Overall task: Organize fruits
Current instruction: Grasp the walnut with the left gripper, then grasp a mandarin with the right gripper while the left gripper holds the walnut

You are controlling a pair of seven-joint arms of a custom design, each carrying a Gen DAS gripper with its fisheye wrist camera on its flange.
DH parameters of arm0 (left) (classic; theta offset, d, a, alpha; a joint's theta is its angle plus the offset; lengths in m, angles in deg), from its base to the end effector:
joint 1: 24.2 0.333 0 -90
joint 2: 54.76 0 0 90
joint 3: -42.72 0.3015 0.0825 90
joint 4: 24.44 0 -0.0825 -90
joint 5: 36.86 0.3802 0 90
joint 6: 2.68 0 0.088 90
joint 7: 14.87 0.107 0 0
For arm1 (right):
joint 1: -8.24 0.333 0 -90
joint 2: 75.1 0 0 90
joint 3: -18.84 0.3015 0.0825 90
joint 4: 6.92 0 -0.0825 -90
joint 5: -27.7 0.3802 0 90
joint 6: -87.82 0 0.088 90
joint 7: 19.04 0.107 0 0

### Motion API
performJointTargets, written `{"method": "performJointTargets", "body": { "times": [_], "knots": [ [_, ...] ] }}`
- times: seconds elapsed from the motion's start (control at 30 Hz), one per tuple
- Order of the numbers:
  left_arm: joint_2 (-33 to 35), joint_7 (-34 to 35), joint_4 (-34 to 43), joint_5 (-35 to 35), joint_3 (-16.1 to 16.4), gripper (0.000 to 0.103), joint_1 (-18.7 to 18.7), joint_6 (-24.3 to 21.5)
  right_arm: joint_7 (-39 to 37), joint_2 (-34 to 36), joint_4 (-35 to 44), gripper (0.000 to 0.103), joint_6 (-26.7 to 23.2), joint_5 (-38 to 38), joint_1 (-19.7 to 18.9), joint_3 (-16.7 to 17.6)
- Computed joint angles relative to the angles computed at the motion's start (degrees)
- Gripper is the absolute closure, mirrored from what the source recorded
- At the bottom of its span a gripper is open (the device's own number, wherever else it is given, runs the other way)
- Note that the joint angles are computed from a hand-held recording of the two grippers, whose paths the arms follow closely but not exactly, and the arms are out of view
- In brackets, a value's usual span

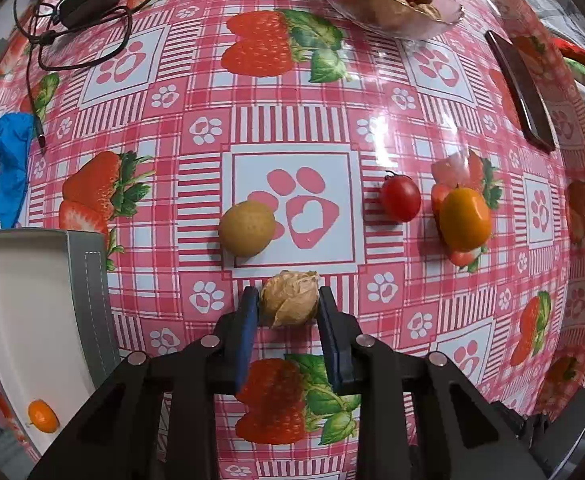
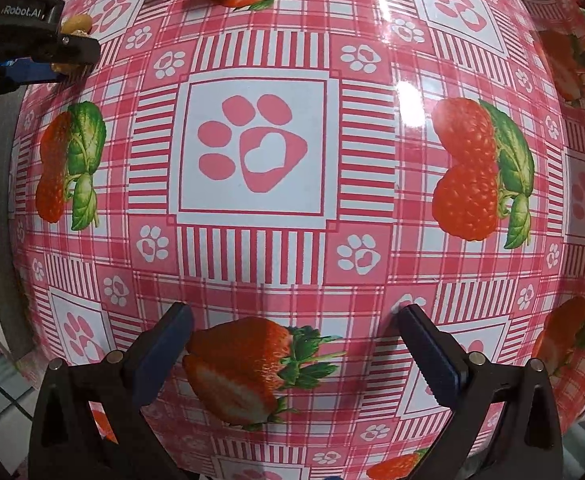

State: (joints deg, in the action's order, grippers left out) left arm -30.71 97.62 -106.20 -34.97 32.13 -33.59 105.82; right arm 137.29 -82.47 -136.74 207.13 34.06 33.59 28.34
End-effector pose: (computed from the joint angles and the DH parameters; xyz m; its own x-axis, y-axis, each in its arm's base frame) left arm 0.6451 -0.2111 0.4516 -0.6696 -0.7425 0.0193 -0.7419 0.6673 -0.0662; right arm 0.3990 0.2854 0.3958 -0.5706 -0.8209 0.0240 -0.8166 0.5702 0.0895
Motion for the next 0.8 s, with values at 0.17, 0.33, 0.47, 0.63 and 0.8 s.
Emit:
{"method": "performJointTargets", "body": {
  "times": [0.17, 0.33, 0.47, 0.63, 0.8],
  "knots": [
    [-2.45, 4.31, -3.36, -0.69, -0.29, 0.072, 0.95, -0.01, -1.44, 0.56, 0.61, 0.000, -0.74, 1.54, -0.15, -0.53],
    [-6.12, 7.23, -8.59, -1.52, 0.11, 0.072, 2.26, 0.56, -2.90, 0.93, 1.17, 0.000, -1.61, 4.45, -1.02, -1.36],
    [-9.54, 10.15, -13.33, -2.00, 0.74, 0.072, 3.69, 0.97, -3.88, -0.60, -0.21, 0.000, 1.76, 4.16, -2.43, -2.22],
    [-13.81, 13.60, -19.17, -2.26, 1.50, 0.072, 5.12, 1.43, -5.62, 0.06, 1.72, 0.000, 4.89, 1.39, -5.04, -3.46],
    [-15.47, 15.06, -21.50, -2.95, 1.89, 0.072, 5.78, 1.28, -9.70, 4.58, 8.19, 0.000, 4.61, -3.24, -7.07, -4.38]
  ]
}}
